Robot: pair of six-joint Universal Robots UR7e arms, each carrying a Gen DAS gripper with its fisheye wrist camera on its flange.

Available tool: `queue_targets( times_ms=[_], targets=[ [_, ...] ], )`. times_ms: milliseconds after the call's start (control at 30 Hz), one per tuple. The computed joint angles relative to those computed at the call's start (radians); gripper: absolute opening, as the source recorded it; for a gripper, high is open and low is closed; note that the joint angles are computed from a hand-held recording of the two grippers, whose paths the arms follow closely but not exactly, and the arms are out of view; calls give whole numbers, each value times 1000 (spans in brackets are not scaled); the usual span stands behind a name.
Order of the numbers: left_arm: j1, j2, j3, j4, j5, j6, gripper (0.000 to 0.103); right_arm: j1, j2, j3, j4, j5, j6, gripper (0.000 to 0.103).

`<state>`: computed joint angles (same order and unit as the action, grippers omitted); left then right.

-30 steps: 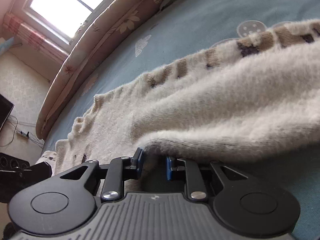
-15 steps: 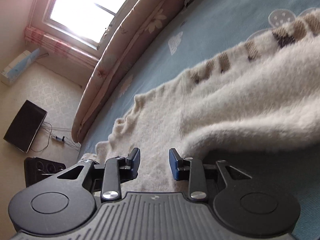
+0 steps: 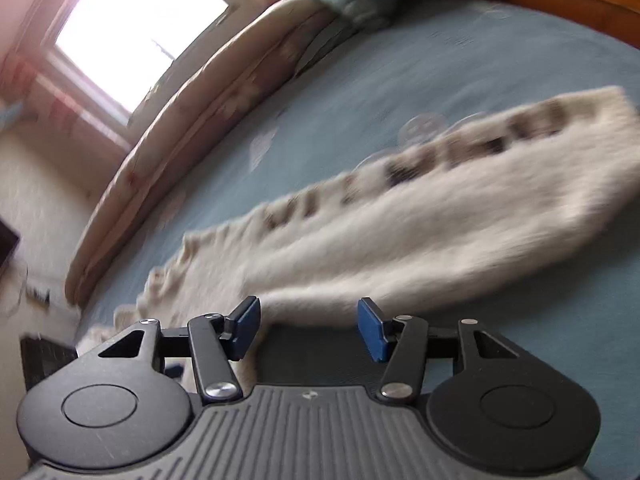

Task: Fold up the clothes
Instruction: 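Lift the sleeve with the right gripper and fold it over the body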

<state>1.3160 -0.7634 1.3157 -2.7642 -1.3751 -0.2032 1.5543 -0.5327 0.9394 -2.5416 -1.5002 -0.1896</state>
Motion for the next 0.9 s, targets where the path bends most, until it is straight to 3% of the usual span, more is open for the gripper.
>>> queue_targets(
  times_ms=[100,200,333,400,433,533,633,700,767,833,900],
  targets=[
    [-3,-1,6,-11,7,-5,102,-48,-47,65,-173,-35,185,59],
    [-8,0,4,-2,24,-10,102,-79,-36,40,-187,-106,331,59],
    [-14,7,-9,16,44,-10,102,-110,5,10,-254,-35,422,58],
    [-15,9,-12,19,49,-12,102,-103,34,-17,-295,-57,412,56],
    [-14,10,-12,18,48,-14,102,-99,51,-28,-329,-75,412,51],
    [-12,9,-13,20,41,-19,102,-74,112,-97,-373,-189,359,15],
    [-8,10,-21,34,30,-21,102,-68,139,-130,-426,-209,296,15],
    [-6,12,-28,43,25,-22,102,-65,150,-135,-501,-179,236,14],
    [-5,14,-28,40,24,-17,102,-51,186,-187,-540,-211,165,15],
    [-6,13,-25,39,27,-8,102,-37,231,-276,-481,-300,123,16],
    [-7,11,-23,43,29,-6,102,-34,236,-307,-389,-375,164,17]
  ],
)
